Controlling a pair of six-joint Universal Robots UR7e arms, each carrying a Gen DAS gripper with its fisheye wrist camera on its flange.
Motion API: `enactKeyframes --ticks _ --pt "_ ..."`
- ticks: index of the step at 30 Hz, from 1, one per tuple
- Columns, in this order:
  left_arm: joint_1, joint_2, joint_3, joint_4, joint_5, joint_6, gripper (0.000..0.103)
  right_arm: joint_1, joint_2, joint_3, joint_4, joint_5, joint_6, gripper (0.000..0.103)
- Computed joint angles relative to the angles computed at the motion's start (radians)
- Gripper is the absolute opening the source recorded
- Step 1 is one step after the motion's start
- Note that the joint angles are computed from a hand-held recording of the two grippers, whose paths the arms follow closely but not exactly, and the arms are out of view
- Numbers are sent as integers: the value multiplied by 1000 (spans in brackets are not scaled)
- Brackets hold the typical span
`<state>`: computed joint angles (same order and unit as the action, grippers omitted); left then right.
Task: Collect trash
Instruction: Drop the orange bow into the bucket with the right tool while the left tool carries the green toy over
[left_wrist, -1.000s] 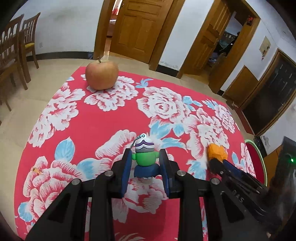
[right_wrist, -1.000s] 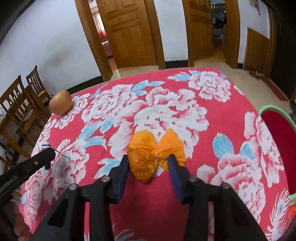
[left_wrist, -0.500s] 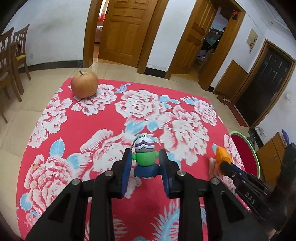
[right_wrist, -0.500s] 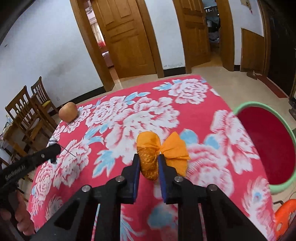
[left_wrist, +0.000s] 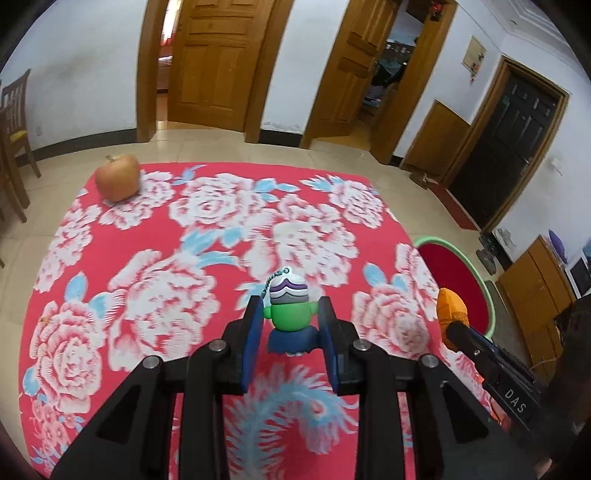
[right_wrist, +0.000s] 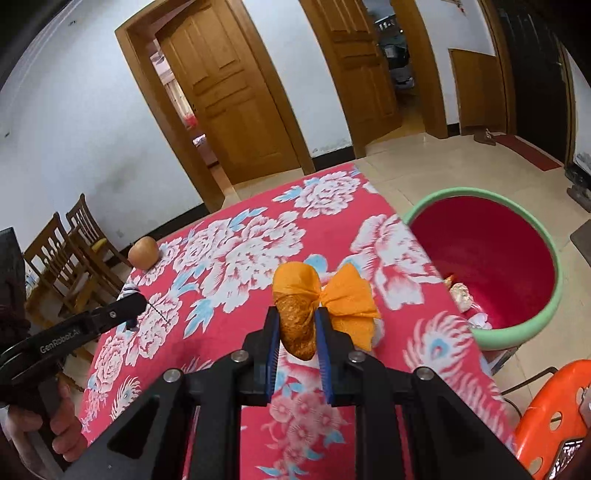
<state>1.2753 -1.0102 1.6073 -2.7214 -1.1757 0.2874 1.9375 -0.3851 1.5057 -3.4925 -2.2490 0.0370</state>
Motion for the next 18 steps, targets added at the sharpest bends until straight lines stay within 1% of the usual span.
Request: enactKeyframes --ticks 4,9,12,15,18 --pt "-24 5 8 13 0 -4 30 -5 -31 49 -50 -2 10 21" --pt "-46 16 14 14 -1 -1 30 -7 -61 93 -110 -14 -11 21" --pt "-58 30 8 12 -11 4 30 -17 -85 125 -148 -1 -9 21" --pt "-76 50 -1 -6 -14 37 30 -28 -109 152 -169 13 1 21" --pt "-93 73 -12 -29 -20 68 30 -40 -126 167 -203 9 -12 21"
